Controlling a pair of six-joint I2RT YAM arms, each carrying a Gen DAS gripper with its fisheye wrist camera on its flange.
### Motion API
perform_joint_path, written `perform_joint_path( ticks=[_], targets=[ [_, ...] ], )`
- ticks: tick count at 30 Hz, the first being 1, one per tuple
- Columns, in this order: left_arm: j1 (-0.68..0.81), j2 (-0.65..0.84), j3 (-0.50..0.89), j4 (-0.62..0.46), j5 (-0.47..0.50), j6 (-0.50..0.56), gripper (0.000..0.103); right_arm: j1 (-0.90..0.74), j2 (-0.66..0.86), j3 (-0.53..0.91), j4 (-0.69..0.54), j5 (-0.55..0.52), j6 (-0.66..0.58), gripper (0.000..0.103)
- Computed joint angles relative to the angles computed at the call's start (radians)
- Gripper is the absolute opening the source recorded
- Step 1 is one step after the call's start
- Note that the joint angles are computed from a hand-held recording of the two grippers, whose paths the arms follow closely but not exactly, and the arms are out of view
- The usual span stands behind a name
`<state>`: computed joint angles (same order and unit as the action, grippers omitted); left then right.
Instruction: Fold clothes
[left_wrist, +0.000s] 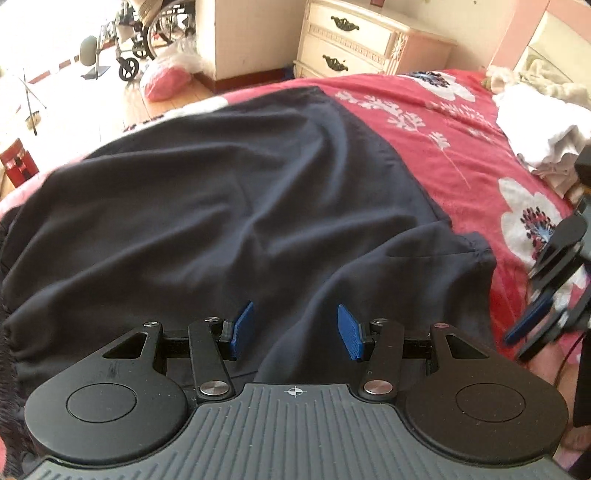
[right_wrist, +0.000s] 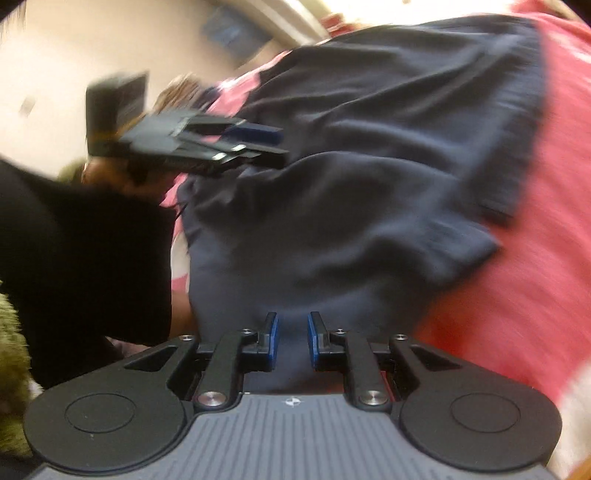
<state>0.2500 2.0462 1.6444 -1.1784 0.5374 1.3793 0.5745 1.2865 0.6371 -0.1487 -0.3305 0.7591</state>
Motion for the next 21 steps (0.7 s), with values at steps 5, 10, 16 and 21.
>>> perform_joint_path(
  ticks=[5, 10, 16, 21],
  targets=[
    [0.008, -0.001, 0.003, 0.018, -0.006, -0.007, 0.050, 0.046, 0.252, 0.128, -0.123, -0.131, -0.178, 0.017],
    [0.019, 0.048, 0.071, -0.002, -0.005, -0.048, 0.050, 0.061, 0.216, 0.154, -0.314, -0.227, -0.263, 0.018],
    [0.018, 0.088, 0.111, -0.036, -0.013, -0.070, 0.050, -0.142, -0.029, 0.115, -0.257, -0.098, -0.173, 0.020],
    [0.008, 0.069, 0.048, -0.040, -0.058, 0.014, 0.050, -0.220, 0.021, 0.144, -0.172, 0.168, -0.111, 0.036]
  ],
)
